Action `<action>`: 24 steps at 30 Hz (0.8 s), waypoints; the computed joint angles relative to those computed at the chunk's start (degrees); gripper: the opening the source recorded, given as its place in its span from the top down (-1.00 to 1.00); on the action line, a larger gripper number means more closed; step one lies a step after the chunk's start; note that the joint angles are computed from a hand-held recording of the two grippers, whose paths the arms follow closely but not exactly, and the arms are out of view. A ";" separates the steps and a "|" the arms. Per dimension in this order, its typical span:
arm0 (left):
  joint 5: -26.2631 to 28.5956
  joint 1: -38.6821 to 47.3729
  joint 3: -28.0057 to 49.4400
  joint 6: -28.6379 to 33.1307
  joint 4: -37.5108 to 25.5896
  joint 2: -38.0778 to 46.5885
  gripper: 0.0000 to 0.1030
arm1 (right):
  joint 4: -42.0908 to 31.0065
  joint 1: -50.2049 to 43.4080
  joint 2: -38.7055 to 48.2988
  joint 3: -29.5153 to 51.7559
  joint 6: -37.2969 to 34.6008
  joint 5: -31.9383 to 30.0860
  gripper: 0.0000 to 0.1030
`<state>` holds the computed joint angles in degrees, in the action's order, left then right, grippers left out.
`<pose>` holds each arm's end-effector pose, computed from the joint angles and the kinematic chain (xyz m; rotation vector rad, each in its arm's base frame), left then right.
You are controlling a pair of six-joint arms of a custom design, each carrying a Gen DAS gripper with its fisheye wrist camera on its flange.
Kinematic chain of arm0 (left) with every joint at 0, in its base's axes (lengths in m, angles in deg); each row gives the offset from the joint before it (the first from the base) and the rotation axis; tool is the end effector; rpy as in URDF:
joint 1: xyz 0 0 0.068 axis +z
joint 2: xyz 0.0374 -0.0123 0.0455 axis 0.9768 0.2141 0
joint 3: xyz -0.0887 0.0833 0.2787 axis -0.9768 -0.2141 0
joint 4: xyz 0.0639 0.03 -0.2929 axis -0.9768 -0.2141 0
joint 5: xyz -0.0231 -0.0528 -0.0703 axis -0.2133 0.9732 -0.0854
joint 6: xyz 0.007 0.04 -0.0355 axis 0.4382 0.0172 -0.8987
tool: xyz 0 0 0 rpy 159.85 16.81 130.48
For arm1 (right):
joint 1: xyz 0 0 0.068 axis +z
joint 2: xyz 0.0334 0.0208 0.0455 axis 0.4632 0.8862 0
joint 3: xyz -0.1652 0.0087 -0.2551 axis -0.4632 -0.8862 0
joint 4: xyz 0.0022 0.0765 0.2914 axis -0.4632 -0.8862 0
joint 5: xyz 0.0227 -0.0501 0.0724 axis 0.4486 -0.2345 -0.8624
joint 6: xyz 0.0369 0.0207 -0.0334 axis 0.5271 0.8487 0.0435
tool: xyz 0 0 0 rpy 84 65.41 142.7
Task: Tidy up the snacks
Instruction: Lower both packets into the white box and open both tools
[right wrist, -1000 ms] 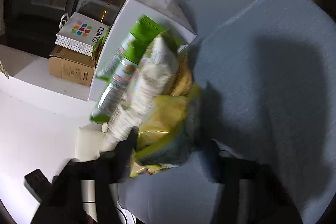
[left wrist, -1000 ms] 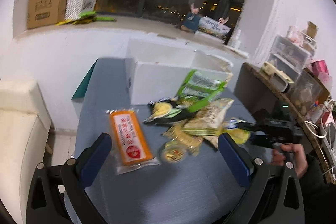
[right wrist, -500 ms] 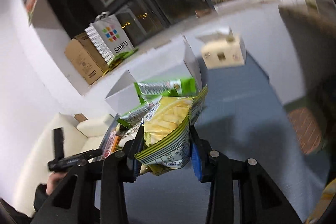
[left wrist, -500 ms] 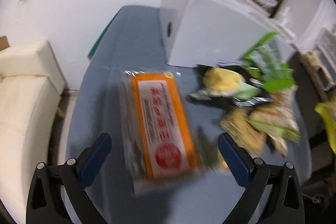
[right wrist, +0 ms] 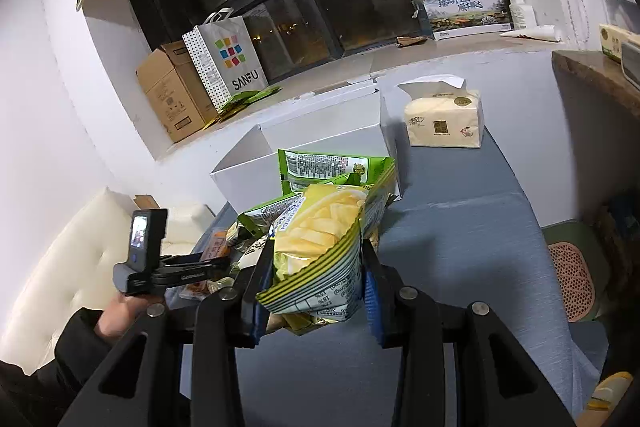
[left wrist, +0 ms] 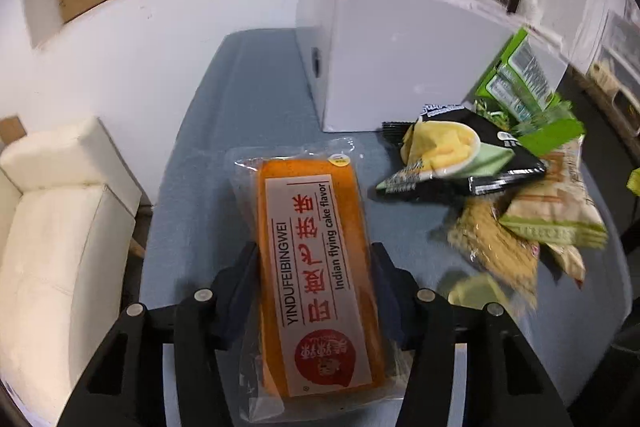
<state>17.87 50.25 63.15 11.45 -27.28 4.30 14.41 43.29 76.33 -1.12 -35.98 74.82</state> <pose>0.2228 -0.1100 0.1461 0.1370 2.4969 -0.1665 0.0998 0.0347 0.2366 -0.0477 2.1788 0.5398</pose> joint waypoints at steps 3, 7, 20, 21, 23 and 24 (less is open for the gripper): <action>2.81 1.22 -4.51 -1.63 -1.57 -11.51 -0.14 | 1.22 2.52 0.79 -0.18 0.36 2.24 0.19; 5.39 1.44 -1.77 -2.01 -5.36 -21.75 -0.14 | 4.89 7.87 5.30 0.79 -0.49 6.95 0.19; 9.37 3.43 35.81 5.18 -1.77 11.96 -0.14 | 23.40 0.88 53.57 30.58 -14.29 4.84 0.19; 9.03 3.59 37.94 5.11 -2.01 14.43 -0.14 | 22.23 0.18 58.81 35.15 -14.85 5.19 0.19; 7.96 3.70 41.56 5.86 -3.32 18.61 -0.15 | 21.83 -0.80 63.71 39.19 -15.36 4.93 0.18; 7.75 3.86 43.56 6.11 -4.22 20.56 -0.20 | 21.29 -1.10 66.35 41.45 -16.20 5.01 0.18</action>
<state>25.62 54.11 106.72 17.56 -31.50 24.86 35.70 42.18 142.68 40.32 -52.17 79.83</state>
